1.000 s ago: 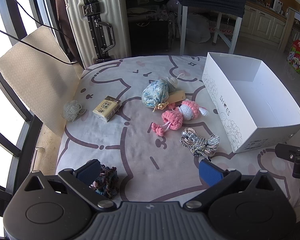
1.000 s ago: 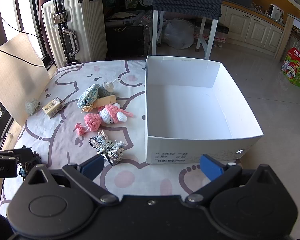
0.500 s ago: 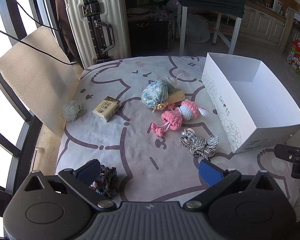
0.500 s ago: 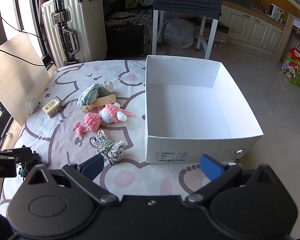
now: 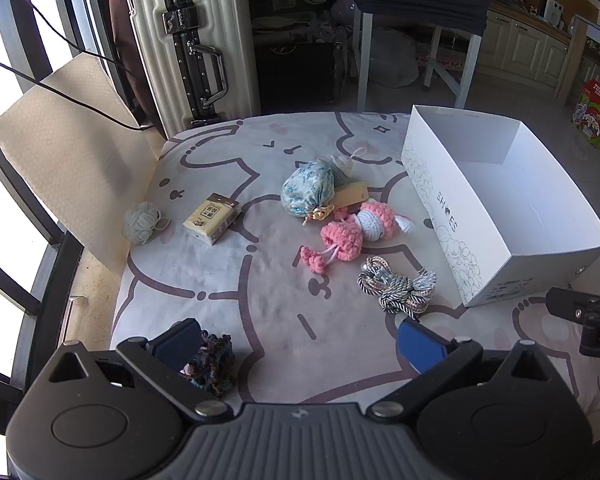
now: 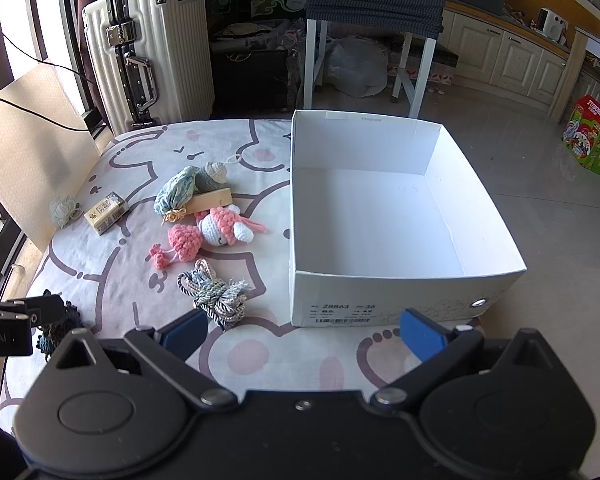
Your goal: Organize objects
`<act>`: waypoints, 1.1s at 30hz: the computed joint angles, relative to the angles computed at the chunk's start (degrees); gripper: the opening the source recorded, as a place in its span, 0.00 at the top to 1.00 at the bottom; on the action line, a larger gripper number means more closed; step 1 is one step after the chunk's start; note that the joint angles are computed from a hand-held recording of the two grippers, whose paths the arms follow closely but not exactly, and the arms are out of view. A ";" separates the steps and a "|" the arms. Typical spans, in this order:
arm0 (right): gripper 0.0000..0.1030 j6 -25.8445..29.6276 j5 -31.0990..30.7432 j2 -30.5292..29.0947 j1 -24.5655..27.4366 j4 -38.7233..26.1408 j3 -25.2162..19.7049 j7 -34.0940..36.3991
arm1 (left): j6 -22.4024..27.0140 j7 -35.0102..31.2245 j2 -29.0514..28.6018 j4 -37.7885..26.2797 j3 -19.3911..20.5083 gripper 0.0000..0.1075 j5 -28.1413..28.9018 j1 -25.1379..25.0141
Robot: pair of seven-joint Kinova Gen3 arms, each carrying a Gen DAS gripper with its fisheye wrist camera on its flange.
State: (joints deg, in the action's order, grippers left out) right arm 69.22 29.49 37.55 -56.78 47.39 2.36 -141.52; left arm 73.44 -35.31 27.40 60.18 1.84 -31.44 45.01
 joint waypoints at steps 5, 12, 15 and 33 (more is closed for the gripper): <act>0.00 0.08 -0.07 0.11 0.01 -0.16 0.01 0.08 | -0.03 -0.03 0.00 0.01 0.02 0.04 -0.01 -0.01; 0.00 -0.42 0.09 -0.27 0.05 0.83 -0.04 -0.25 | -0.05 0.03 -0.01 0.02 0.00 0.04 -0.04 0.01; 0.00 -0.38 0.07 -0.21 0.12 0.70 -0.12 -0.15 | 0.00 -0.02 0.02 -0.03 0.00 0.04 -0.05 0.02; 0.00 -0.48 0.27 -0.20 -0.11 1.15 -0.10 -0.51 | -0.01 0.06 0.02 -0.01 -0.02 0.04 -0.07 0.03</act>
State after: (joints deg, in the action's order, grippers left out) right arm 68.74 29.76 37.34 -56.90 48.53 2.27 -142.03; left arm 73.43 -35.26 27.42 60.16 1.83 -31.52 45.04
